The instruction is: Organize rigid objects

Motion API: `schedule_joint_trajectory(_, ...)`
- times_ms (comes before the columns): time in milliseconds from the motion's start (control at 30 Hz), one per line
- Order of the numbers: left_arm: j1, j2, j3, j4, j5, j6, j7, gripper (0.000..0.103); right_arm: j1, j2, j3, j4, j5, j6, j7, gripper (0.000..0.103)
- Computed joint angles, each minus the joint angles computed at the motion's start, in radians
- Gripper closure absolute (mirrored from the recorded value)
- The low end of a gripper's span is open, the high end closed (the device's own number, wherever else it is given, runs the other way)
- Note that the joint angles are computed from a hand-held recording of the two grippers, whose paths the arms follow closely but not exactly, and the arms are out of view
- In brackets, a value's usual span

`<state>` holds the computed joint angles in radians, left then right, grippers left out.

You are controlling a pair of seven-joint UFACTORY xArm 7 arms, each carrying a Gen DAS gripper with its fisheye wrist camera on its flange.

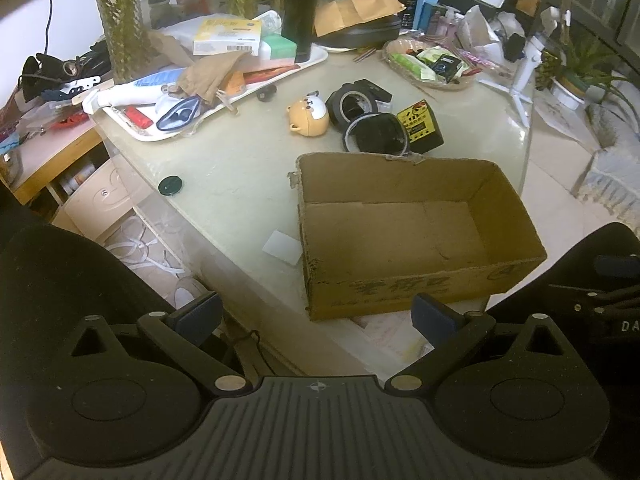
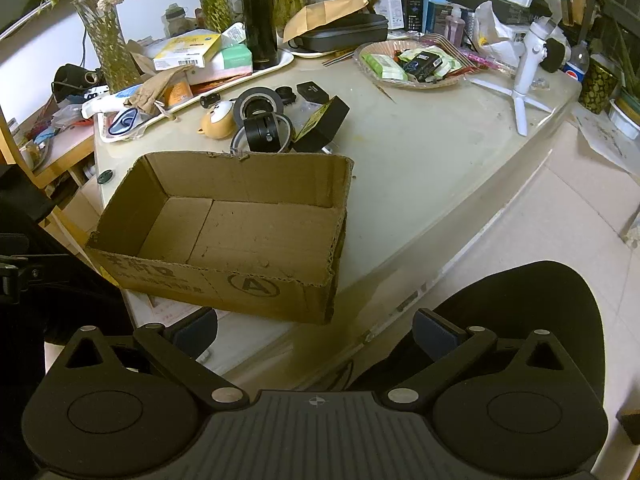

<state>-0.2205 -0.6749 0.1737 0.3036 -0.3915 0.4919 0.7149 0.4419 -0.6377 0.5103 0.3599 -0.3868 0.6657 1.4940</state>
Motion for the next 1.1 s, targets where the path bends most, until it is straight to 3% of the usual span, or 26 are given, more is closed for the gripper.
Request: schedule_joint_trajectory(1100, -0.014, -0.035, 0.009, -0.012, 0.004, -0.001, 0.019, 0.0, 0.0, -0.002, -0.005, 0.0, 0.006, -0.005, -0.006, 0.0)
